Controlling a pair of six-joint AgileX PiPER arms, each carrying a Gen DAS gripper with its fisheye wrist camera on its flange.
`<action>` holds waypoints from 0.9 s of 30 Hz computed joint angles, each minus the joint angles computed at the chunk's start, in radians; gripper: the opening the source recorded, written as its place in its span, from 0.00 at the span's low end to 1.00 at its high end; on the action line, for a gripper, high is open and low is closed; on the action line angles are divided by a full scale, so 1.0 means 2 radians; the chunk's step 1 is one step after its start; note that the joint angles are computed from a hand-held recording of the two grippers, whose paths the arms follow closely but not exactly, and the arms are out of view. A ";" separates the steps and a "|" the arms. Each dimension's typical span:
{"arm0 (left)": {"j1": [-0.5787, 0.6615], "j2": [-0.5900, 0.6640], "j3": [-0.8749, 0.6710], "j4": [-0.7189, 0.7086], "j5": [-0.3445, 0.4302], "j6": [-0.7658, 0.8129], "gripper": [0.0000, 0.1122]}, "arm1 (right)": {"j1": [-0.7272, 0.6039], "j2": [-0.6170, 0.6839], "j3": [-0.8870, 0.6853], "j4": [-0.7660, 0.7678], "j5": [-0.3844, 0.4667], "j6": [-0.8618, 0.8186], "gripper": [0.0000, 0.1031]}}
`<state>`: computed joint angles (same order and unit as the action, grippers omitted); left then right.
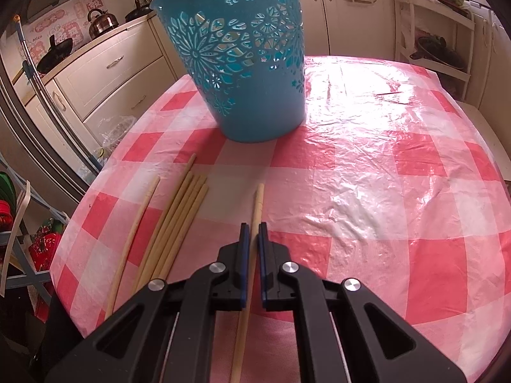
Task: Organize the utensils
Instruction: 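Lift the chopstick with the left gripper and drop it into the basket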
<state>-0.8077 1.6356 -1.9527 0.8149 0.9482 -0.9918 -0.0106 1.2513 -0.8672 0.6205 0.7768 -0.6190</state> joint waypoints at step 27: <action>0.060 0.242 -0.136 0.053 -0.012 -0.095 0.05 | -0.037 0.015 -0.005 0.048 0.029 -0.046 0.05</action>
<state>-0.6885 2.1200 -2.2246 0.9208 0.9249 -1.1812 -0.0843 1.2810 -0.8777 0.7159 0.8340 -0.7103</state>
